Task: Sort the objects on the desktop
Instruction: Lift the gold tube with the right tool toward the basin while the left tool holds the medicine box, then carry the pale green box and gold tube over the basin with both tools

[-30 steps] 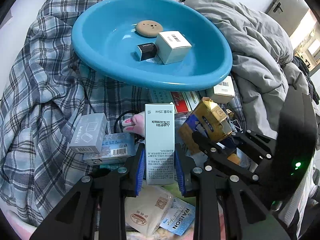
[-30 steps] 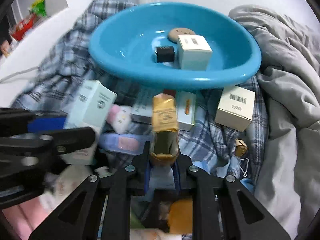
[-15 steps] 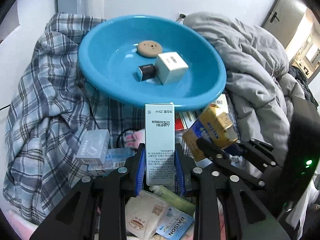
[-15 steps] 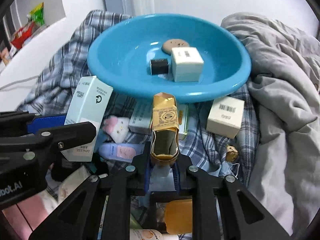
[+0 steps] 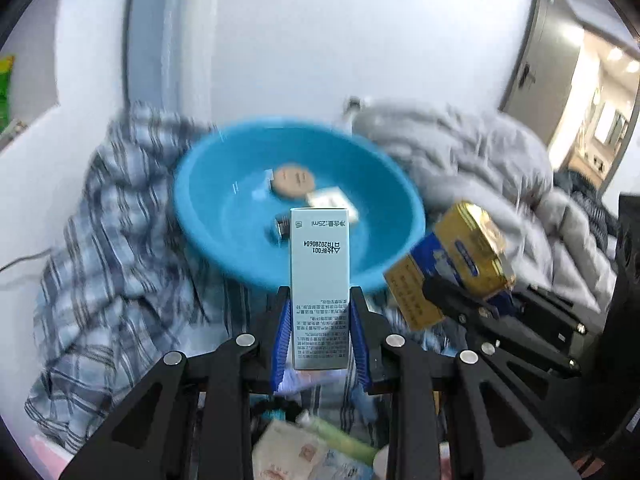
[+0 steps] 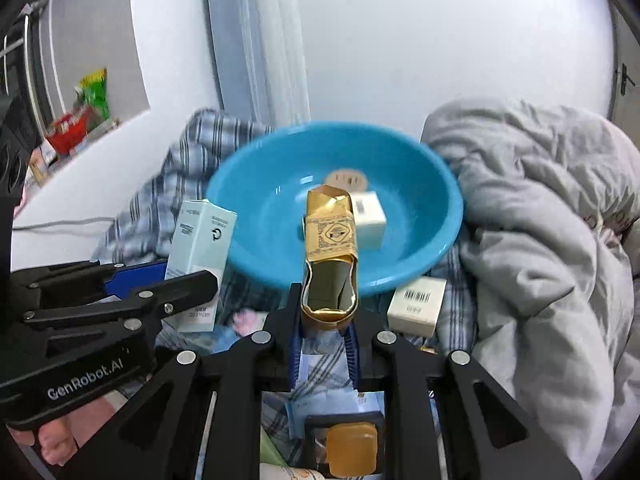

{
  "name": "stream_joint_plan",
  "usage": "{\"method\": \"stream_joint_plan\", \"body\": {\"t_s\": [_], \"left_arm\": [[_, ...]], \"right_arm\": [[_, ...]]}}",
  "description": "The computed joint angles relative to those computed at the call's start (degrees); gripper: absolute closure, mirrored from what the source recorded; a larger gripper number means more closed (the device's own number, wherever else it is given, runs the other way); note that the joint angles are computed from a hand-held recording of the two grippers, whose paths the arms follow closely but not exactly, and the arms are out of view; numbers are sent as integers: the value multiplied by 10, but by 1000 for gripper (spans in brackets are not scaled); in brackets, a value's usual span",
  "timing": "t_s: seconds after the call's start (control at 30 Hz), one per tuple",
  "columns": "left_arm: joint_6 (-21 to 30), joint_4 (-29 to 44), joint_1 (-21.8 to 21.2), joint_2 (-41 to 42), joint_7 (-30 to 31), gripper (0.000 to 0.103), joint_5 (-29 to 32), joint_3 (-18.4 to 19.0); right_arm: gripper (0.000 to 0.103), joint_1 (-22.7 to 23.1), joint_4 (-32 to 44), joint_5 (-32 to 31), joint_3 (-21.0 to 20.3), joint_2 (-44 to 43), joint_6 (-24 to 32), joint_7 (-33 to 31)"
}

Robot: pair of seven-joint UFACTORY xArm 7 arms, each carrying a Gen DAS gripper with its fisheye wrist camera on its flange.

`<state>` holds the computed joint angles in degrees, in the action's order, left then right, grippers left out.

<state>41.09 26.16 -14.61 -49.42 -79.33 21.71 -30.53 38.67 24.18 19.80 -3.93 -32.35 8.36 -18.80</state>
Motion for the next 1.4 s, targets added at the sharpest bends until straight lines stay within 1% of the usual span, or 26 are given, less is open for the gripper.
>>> {"method": "stream_joint_plan", "body": {"t_s": [0.1,0.17,0.27,0.37,0.43,0.47,0.5,0.53,0.57,0.6,0.63,0.7,0.73,0.83,0.9,0.97,1.07,1.13,1.2,1.33,1.37,1.4], "left_arm": [[10,5,26,-33,-25,74,34,-35],[29,16,41,-46,-31,74,57,-60],[52,35,51,-39,-23,74,71,-73],[58,35,56,-50,-41,74,86,-89],[56,33,61,-67,-54,74,102,-100],[56,33,63,-77,-58,74,110,-106],[59,35,67,-85,-61,74,117,-115],[67,41,74,-94,-63,74,126,-127],[75,47,80,-99,-61,74,132,-136],[83,51,85,-104,-61,74,136,-145],[89,53,88,-110,-62,74,139,-151],[86,51,87,-117,-59,74,140,-150],[84,52,86,-119,-56,74,141,-149],[89,62,85,-115,-39,74,130,-141],[94,72,88,-111,-26,74,126,-136],[99,91,93,-109,-3,74,127,-128],[122,143,125,-106,26,74,131,-133],[112,169,145,-104,41,74,133,-124],[92,187,166,-102,54,74,135,-114],[58,231,223,-99,88,74,144,-111],[48,236,234,-102,94,74,145,-111],[39,238,245,-108,98,74,145,-112]], "right_arm": [[86,13,-9,4,-10,-19,-31,-3],[86,32,-18,3,-26,-30,-65,-7],[86,66,-39,-12,-52,-55,-124,-6],[86,88,-63,-39,-61,-76,-200,-2],[86,79,-74,-55,-48,-81,-235,7],[86,60,-78,-60,-26,-81,-248,13],[86,17,-79,-56,21,-77,-255,22],[86,-23,-79,-52,63,-76,-256,31],[86,-42,-78,-59,81,-76,-254,41],[86,-36,-76,-62,76,-76,-250,45],[86,-19,-75,-72,55,-77,-244,51],[86,19,-73,-90,10,-82,-234,65],[86,22,-74,-96,4,-87,-233,72],[86,-11,-82,-111,33,-100,-249,91],[86,-28,-85,-124,46,-115,-248,100],[86,-31,-83,-137,46,-133,-238,113],[86,-34,-58,-153,42,-156,-187,135],[86,-35,-34,-166,37,-160,-165,145],[86,-44,1,-174,38,-153,-149,151],[86,-45,66,-188,30,-129,-141,143],[86,-41,76,-190,26,-124,-146,140],[86,-19,81,-193,9,-121,-161,130]]}}
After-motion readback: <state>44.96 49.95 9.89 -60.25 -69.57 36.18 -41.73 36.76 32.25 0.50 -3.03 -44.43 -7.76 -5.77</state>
